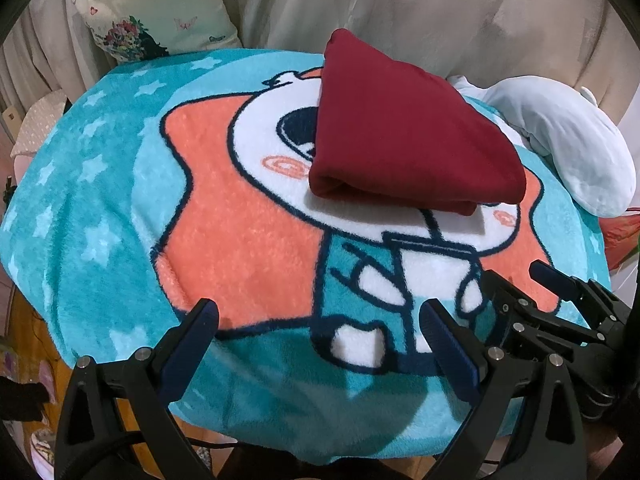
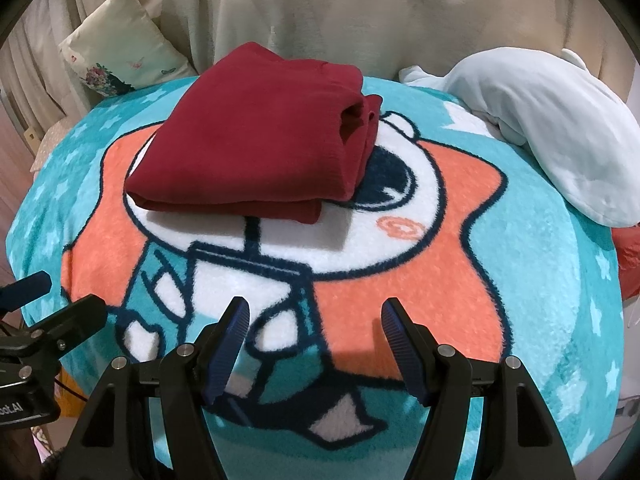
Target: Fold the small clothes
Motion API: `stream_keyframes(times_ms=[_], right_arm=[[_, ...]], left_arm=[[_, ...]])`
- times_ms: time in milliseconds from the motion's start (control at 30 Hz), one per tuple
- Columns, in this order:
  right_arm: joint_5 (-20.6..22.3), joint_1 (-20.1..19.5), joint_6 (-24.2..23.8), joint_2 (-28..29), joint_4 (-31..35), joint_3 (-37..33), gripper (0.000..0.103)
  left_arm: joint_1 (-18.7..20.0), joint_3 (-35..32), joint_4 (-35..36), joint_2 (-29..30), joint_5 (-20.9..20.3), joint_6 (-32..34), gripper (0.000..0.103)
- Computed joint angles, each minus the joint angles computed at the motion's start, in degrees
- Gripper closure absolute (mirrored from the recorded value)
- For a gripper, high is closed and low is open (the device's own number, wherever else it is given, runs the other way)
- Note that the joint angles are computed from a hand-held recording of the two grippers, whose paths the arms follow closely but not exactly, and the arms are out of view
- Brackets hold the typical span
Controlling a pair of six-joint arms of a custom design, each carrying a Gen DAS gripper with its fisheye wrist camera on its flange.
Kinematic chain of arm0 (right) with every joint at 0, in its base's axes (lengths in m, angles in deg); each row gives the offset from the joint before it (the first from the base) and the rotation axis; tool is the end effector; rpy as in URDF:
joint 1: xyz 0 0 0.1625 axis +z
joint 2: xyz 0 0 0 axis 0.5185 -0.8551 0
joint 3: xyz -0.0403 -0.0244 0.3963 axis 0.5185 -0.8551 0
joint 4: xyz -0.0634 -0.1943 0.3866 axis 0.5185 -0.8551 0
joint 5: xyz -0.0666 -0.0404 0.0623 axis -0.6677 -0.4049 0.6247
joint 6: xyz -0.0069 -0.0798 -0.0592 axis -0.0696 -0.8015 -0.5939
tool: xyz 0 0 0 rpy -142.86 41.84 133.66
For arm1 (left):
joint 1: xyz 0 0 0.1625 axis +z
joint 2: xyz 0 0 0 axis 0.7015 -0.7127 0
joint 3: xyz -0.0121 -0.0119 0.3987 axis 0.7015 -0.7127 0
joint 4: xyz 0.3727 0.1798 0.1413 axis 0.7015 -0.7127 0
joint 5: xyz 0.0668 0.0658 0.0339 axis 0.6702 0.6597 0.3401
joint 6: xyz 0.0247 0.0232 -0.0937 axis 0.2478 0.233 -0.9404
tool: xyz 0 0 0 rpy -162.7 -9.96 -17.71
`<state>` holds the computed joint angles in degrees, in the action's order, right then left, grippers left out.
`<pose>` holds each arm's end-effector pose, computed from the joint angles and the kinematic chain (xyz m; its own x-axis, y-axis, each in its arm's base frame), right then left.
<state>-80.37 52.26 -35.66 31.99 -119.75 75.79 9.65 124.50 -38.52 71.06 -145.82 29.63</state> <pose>-0.0096 -0.6964 0.2366 -0.6919 0.3467 0.6333 -0.1585 0.7828 -0.6017 -0.3303 -0.7803 -0.0427 -0.6889 0.4664 -0.5548 0.5877 0.8075 -0.0509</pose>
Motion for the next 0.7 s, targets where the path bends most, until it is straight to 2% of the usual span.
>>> stream_keyframes(times_ms=[267, 467, 600, 700], right_arm=[[-0.45, 0.22, -0.12, 1.21, 1.11, -1.66, 0.031], [-2.53, 0.68, -0.3, 2.69, 1.72, -3.74, 0.031], [-4.97, 0.83, 0.72, 3.76, 3.21, -5.73, 0.031], [-5.92, 0.8, 1.75, 3.93, 4.19, -6.29, 0.031]], left_arm=[[0.55, -2.42, 1.65, 1.14, -1.48, -0.08, 0.003], [1.2, -4.04, 1.48, 1.63, -3.43, -0.36, 0.003], [1.0, -4.75, 1.11, 2.04, -1.33, 0.2, 0.003], [0.4, -4.05, -1.15, 2.17, 2.23, 2.08, 0.003]])
